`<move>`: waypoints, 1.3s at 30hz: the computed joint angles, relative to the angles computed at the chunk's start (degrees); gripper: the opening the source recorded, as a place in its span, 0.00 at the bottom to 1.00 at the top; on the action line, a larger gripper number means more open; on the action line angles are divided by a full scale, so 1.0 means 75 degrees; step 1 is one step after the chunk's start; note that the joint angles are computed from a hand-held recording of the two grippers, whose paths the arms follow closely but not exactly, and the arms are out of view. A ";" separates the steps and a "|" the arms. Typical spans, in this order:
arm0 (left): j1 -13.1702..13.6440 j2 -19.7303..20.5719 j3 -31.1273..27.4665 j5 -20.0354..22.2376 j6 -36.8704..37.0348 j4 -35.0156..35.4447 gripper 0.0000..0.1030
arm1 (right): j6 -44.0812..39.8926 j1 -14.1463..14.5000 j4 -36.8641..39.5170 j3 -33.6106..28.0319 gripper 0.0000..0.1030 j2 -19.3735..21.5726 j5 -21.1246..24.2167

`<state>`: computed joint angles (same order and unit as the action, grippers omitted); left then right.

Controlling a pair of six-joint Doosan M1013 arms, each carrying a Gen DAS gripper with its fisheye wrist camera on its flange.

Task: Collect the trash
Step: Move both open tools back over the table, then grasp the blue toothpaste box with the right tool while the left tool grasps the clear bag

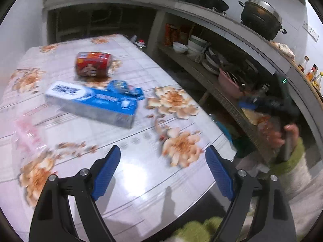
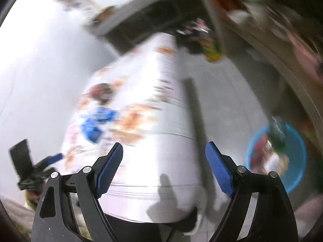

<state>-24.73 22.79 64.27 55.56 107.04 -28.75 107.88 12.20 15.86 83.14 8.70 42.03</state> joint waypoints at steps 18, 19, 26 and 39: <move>0.0719 0.0127 0.0114 -0.1497 -0.4949 0.3338 0.81 | -0.2040 0.1236 0.1434 -0.3286 0.71 0.2333 0.1227; 0.0721 0.0255 -0.0037 -0.1425 -0.5087 0.3529 0.81 | -0.2083 0.1224 0.1585 -0.3625 0.70 0.2562 0.1516; 0.0710 0.0941 -0.0925 -0.0334 -0.5041 0.3828 0.81 | -0.1983 0.1419 0.0525 -0.5277 0.68 0.3563 0.2539; 0.0542 0.0975 -0.0774 -0.0443 -0.4870 0.4382 0.57 | -0.2088 0.1871 -0.1526 -0.7623 0.50 0.4986 0.5043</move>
